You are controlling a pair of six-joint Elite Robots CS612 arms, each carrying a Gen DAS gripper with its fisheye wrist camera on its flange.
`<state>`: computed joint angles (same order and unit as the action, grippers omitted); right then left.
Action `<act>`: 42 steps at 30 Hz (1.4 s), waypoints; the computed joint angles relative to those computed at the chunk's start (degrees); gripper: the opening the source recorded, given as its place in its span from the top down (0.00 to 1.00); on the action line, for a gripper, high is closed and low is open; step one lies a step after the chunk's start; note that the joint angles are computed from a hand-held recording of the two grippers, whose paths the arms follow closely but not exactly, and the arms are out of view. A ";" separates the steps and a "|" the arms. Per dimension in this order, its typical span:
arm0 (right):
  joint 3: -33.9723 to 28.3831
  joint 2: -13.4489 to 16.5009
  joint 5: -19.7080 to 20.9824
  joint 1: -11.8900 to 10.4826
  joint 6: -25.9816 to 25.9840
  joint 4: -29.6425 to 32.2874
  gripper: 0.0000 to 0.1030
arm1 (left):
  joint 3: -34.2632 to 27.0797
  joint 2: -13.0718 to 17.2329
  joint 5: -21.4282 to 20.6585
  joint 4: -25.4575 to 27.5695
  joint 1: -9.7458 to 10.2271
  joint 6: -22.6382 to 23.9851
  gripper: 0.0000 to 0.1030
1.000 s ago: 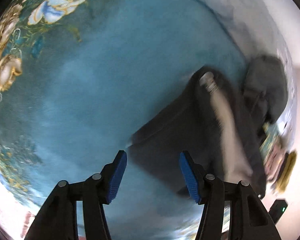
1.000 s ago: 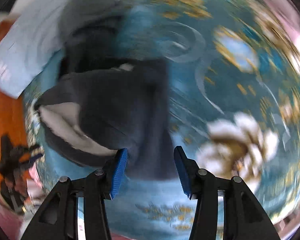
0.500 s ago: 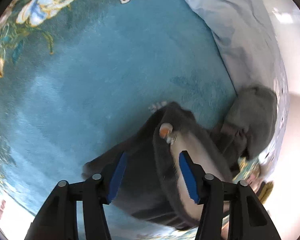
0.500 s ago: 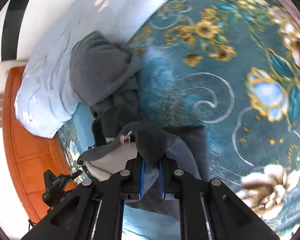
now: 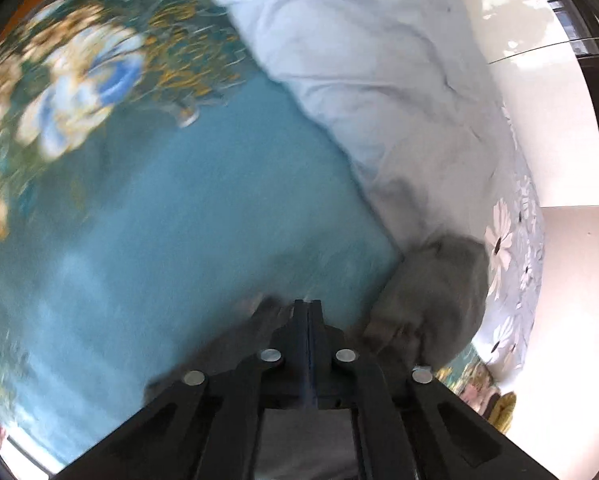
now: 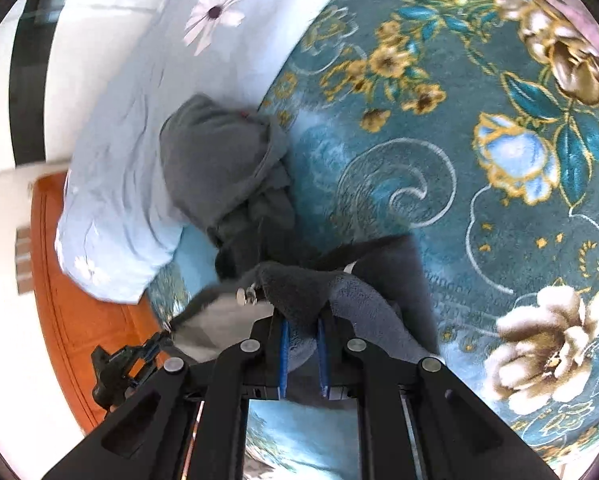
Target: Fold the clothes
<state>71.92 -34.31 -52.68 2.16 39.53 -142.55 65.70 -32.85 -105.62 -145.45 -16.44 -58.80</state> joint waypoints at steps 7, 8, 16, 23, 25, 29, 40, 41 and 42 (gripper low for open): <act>-5.28 4.74 -3.89 0.17 7.18 2.13 0.85 | -8.93 7.29 -4.73 5.48 1.00 -2.80 0.98; -4.89 4.65 -4.08 0.21 7.29 0.80 0.84 | -6.07 6.42 -5.45 1.63 1.22 -3.05 0.91; 1.33 1.91 -7.08 -0.71 5.13 -4.60 0.53 | 6.79 2.76 -7.75 3.26 1.59 -0.19 0.46; -2.01 5.58 -0.75 0.36 1.57 3.32 0.45 | 9.81 4.65 -16.40 -8.86 1.90 -9.59 0.36; -2.49 5.88 -1.71 0.97 3.09 1.23 0.43 | 9.79 4.77 -17.39 -10.44 2.05 -9.92 0.36; -2.25 5.22 -3.12 1.39 4.89 -1.12 0.48 | 10.91 5.24 -20.66 -18.42 2.50 -13.48 0.36; 1.26 0.39 -5.99 1.80 -0.79 -1.15 0.95 | 13.52 0.25 -10.73 -17.80 0.66 -2.69 0.91; 1.66 -0.07 -5.81 1.75 -1.08 -2.37 0.95 | 13.98 -0.22 -10.18 -20.00 0.65 -2.29 0.91; 2.07 -0.49 -5.40 1.60 -1.03 -4.52 0.95 | 14.74 -0.41 -9.76 -24.20 0.89 -4.10 0.91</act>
<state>73.99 -34.80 -58.08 3.76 38.50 -147.07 80.44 -33.26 -115.38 -169.65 -15.55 -62.90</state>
